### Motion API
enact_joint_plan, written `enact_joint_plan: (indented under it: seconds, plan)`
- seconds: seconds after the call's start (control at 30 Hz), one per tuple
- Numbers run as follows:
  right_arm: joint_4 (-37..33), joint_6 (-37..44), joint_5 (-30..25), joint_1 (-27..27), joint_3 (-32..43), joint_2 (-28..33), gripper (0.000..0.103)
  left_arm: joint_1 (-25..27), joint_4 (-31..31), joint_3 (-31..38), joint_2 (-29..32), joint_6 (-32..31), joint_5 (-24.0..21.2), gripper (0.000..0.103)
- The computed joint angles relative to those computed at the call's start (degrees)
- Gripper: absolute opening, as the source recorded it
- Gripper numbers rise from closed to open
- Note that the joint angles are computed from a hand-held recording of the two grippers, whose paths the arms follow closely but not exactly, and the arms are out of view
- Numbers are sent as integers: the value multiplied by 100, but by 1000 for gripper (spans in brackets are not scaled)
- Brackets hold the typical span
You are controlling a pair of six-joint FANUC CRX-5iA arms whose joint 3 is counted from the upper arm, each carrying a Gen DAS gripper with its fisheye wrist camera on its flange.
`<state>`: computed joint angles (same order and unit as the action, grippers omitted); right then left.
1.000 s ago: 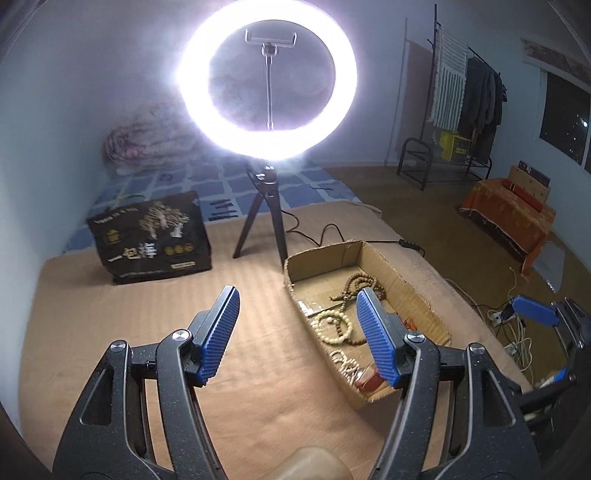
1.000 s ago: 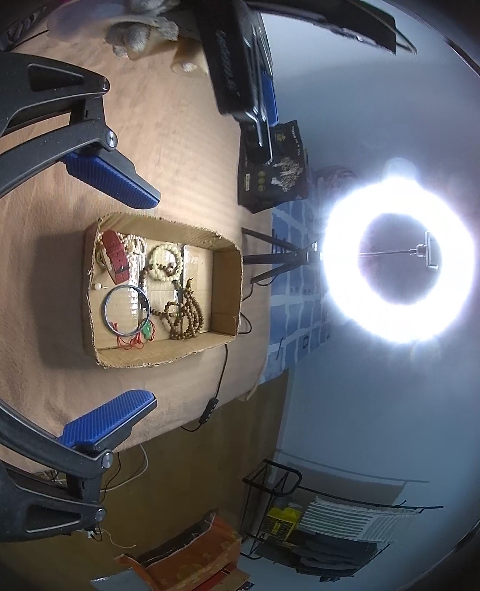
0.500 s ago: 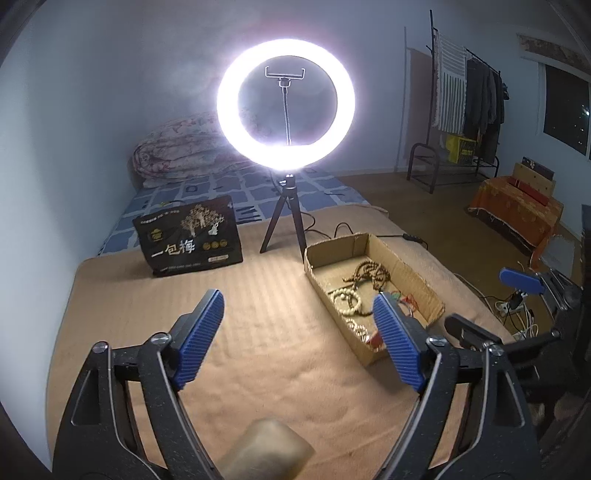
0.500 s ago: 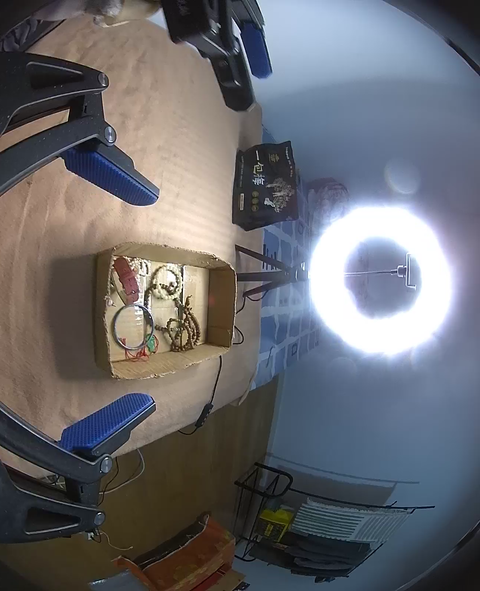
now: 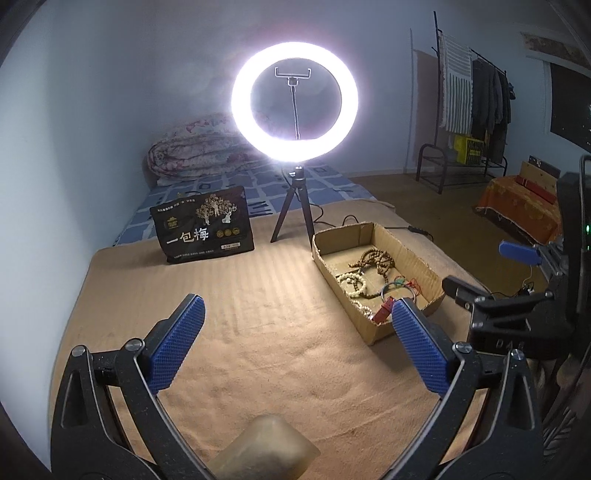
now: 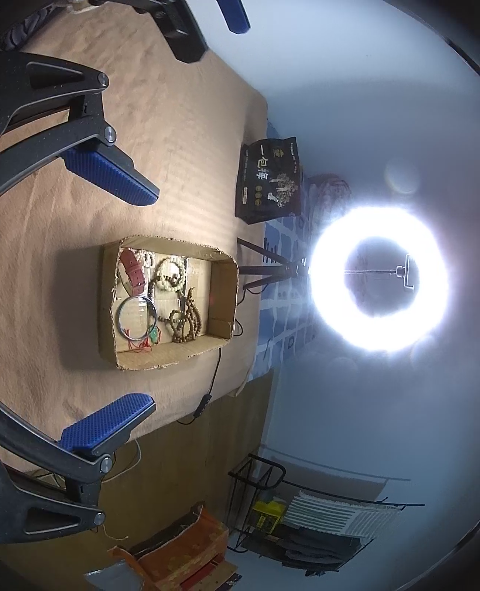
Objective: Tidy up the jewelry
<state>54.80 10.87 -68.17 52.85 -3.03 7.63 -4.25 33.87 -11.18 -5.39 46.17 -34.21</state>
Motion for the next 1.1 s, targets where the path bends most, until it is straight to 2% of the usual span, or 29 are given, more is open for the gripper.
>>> enact_joint_plan:
  seconds: [0.57,1.1]
  plan:
    - [-180,156,-153,-18,120,131,103,12,-341,72,-19,186,-153,103]
    - [-246,122,-208,-47,196,191,103,36,-251,-1,-48,135,-84,103]
